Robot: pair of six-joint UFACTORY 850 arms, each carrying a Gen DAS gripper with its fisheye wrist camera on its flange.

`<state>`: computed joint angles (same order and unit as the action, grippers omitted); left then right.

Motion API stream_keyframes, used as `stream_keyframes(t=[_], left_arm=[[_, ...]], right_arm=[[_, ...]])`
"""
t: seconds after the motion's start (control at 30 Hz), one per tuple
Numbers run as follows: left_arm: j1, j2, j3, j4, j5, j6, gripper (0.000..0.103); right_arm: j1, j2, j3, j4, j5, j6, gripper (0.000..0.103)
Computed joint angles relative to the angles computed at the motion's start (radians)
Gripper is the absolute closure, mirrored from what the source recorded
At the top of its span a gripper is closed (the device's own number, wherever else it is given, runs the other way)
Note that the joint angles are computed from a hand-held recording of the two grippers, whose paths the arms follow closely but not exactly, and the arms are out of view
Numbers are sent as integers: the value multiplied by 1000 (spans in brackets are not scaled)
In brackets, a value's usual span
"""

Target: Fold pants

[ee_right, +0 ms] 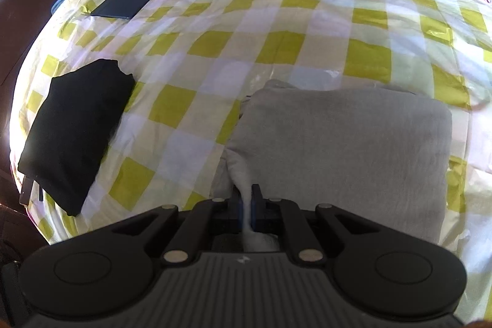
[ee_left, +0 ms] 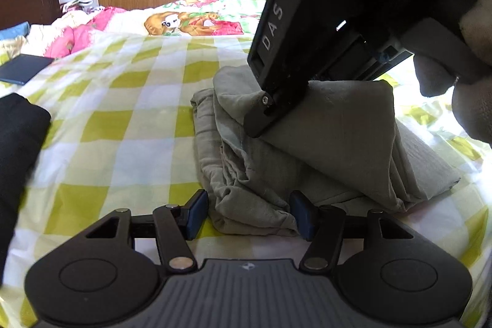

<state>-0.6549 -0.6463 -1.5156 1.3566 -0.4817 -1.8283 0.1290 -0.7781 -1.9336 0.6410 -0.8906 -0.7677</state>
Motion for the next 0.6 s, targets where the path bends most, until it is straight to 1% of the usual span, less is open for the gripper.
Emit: stream_keyframes(t=[0.03,0.1,0.17,0.2,0.33,0.37,0.43,0.47,0.53,0.6], left_arm=[[1,1,2,0,5,-5,32],[2,5,8,11,15,-22,32],[3,7,12,16,19,-30,32],[3,8,13,17,22,-32,32],[1,13,20,28,26,-42,32],[1,17,26,33,26,-50,32],[1,29,40,44,24,-75,31],[1,34,44,38,22,-78,31],[-6,46,54,30,-1,-77,28],[-18,65,74,40,-38,-94,25]], right_arm=[[4,8,10,9,16,-7,96],[6,12,10,45,22,-13,97],[13,16,12,57,49,2,97],[17,12,5,56,50,10,97],[40,-26,-36,-1,-12,55,95],[43,-32,-41,-10,-25,63,91],[38,-21,-20,12,-22,43,89],[35,-16,-14,17,-22,32,86],[16,-4,-8,66,-53,-8,78],[-11,18,13,142,-82,-61,77]])
